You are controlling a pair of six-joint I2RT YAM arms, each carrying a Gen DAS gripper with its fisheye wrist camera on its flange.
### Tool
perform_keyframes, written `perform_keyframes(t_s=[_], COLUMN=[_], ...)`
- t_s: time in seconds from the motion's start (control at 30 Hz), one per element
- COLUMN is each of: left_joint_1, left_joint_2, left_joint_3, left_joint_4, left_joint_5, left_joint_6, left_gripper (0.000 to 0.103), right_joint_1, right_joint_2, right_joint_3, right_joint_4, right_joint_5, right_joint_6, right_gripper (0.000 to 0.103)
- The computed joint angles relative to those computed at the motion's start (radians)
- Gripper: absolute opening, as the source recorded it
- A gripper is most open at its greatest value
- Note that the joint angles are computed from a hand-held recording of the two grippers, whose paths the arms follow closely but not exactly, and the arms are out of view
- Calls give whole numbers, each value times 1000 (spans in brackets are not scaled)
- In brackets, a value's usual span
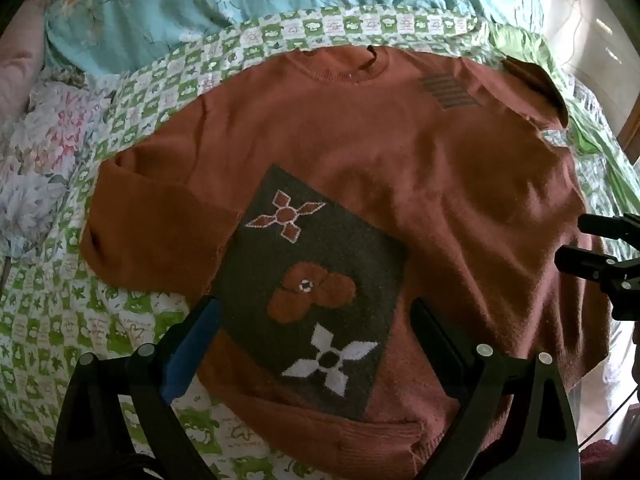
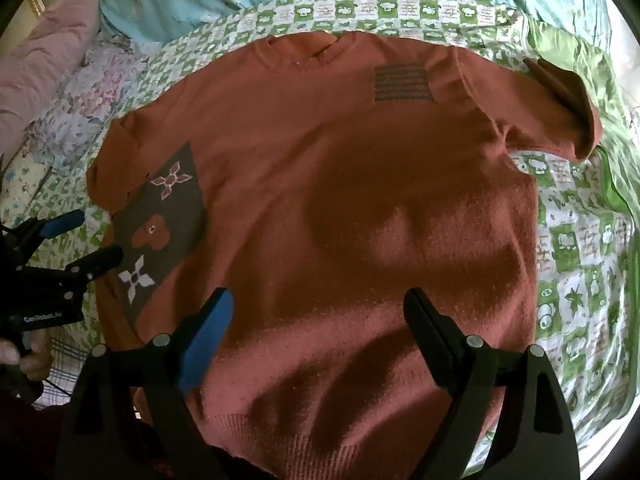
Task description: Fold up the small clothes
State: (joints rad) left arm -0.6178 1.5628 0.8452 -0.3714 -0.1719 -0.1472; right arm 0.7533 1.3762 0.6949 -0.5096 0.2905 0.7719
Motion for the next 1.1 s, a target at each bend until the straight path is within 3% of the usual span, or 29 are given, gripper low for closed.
perform_keyframes(t_s=[1.1], left_joint_1=[-17], left_joint_2=[1], left_joint_3=[1], left_joint_4=[-2], left_joint_5=[-1], left_joint_6=[-14], left_gripper=[96], right_joint_1=[-6], right_joint_2=[-15], right_joint_3=[39], right_joint_4=[-41], right_joint_5=[-32], right_joint_6=[-10], right_gripper=[87])
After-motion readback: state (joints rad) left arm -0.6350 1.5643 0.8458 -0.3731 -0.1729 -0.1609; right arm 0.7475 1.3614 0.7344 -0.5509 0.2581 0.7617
